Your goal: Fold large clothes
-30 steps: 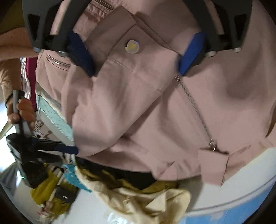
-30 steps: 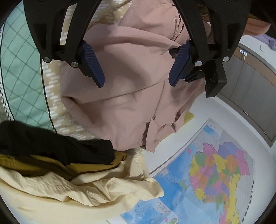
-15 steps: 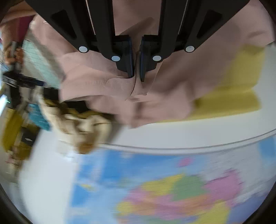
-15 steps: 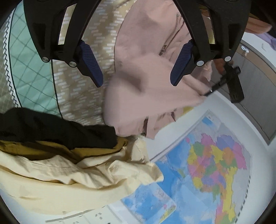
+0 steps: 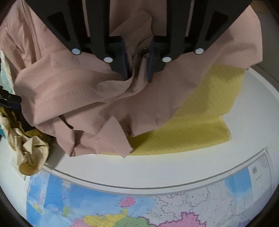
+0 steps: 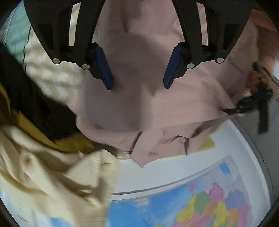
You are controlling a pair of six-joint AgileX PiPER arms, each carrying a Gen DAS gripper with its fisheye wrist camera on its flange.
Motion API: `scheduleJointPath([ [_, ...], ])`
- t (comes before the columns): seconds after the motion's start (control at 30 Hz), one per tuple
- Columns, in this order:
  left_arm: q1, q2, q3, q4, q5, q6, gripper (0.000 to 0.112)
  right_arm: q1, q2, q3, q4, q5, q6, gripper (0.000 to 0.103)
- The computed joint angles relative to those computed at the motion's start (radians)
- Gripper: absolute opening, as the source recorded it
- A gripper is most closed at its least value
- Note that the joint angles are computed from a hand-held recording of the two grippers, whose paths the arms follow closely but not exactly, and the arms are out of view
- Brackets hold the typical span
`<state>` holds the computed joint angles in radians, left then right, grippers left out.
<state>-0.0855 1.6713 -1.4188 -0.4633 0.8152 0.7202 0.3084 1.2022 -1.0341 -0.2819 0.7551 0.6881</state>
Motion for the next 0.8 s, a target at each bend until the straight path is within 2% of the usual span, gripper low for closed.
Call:
scheduleJointPath([
  [0.03, -0.012, 0.002, -0.001, 0.015, -0.013, -0.017, 0.029, 0.016, 0.049, -0.026, -0.057, 0.022, 0.018, 0.052],
  [0.1, -0.011, 0.023, -0.02, 0.007, 0.003, -0.009, 0.053, -0.011, 0.122, -0.052, -0.065, 0.048, 0.009, 0.046],
  [0.13, -0.002, 0.035, -0.039, 0.003, 0.03, -0.006, 0.061, -0.051, 0.157, -0.06, -0.023, 0.057, -0.024, 0.045],
  [0.17, 0.006, 0.038, -0.045, -0.008, 0.044, 0.002, 0.067, -0.071, 0.169, -0.057, -0.01, 0.058, -0.026, 0.044],
  [0.2, 0.023, 0.033, -0.042, -0.045, 0.058, 0.04, 0.068, -0.075, 0.158, -0.043, -0.029, 0.047, -0.001, 0.044],
  [0.23, 0.038, 0.024, -0.035, -0.069, 0.069, 0.072, 0.069, -0.073, 0.156, -0.053, -0.023, 0.069, -0.004, 0.045],
  [0.3, 0.074, -0.004, -0.015, -0.114, 0.081, 0.128, 0.082, -0.037, 0.132, -0.062, -0.067, 0.109, 0.057, 0.057],
  [0.37, 0.146, -0.038, 0.007, -0.212, 0.113, 0.235, 0.083, 0.019, 0.094, -0.075, -0.083, 0.119, 0.072, 0.059],
  [0.4, 0.181, -0.057, 0.018, -0.242, 0.115, 0.269, 0.085, 0.056, 0.093, -0.094, -0.1, 0.133, 0.078, 0.064],
  [0.5, 0.274, -0.081, 0.019, -0.295, 0.135, 0.306, 0.087, 0.151, 0.129, -0.179, -0.08, 0.129, 0.016, 0.069],
  [0.63, 0.423, -0.089, 0.021, -0.339, 0.143, 0.329, 0.09, 0.189, 0.263, -0.306, 0.06, 0.085, -0.139, 0.07],
  [0.7, 0.479, -0.08, 0.025, -0.333, 0.141, 0.337, 0.09, 0.22, 0.354, -0.39, 0.064, 0.096, -0.17, 0.07],
  [0.8, 0.553, -0.059, 0.039, -0.311, 0.135, 0.364, 0.09, 0.229, 0.452, -0.483, 0.16, 0.077, -0.255, 0.069],
])
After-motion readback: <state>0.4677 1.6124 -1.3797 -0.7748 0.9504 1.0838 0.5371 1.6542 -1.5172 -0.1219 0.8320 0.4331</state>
